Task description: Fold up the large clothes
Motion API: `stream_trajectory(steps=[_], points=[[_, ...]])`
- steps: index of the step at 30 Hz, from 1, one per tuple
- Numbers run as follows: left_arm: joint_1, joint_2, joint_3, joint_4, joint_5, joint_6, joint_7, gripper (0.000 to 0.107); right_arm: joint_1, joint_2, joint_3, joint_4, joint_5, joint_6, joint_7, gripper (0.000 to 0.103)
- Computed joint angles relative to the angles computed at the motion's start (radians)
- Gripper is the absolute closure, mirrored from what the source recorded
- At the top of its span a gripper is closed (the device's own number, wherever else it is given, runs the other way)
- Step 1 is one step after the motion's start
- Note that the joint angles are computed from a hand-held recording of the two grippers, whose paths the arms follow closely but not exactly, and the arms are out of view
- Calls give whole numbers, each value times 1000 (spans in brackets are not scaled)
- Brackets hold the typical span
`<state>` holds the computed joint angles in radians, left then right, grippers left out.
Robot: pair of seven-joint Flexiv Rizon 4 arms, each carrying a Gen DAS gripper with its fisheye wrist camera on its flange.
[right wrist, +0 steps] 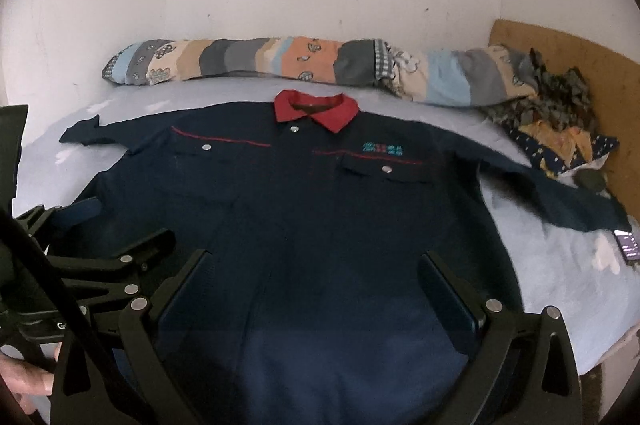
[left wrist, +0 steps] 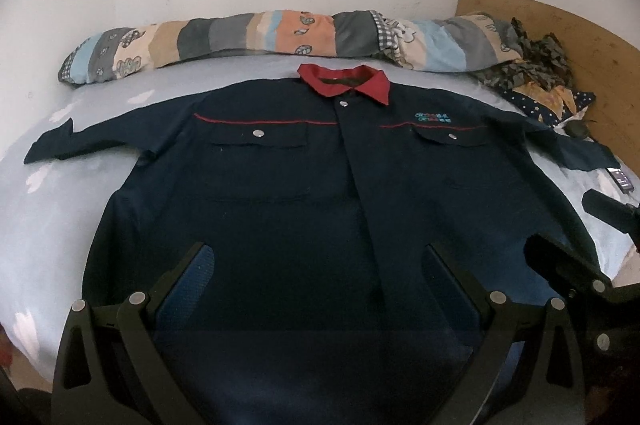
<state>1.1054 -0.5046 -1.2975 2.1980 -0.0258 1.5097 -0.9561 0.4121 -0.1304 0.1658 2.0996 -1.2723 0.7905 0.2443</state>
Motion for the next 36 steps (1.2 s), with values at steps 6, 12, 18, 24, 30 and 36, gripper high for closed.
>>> stream_trajectory(steps=[6, 12, 18, 24, 30, 36], points=[[-27, 9, 32, -7, -16, -5, 15, 4, -7, -10, -4, 0, 44, 24, -17, 0], [-37, 11, 42, -1, -24, 8, 29, 4, -7, -10, -7, 2, 59, 31, -12, 0], [-33, 17, 39, 1, -32, 11, 30, 4, -8, -14, -10, 4, 71, 46, -11, 0], [-36, 21, 50, 4, -24, 33, 30, 4, -15, -8, -15, 13, 49, 77, 20, 0], [-27, 21, 46, 6, 0, 62, 21, 4, -44, 14, -20, 39, 7, 135, 90, 0], [-21, 21, 43, 6, 27, 83, 10, 4, -89, 54, -25, 81, -50, 199, 205, 0]])
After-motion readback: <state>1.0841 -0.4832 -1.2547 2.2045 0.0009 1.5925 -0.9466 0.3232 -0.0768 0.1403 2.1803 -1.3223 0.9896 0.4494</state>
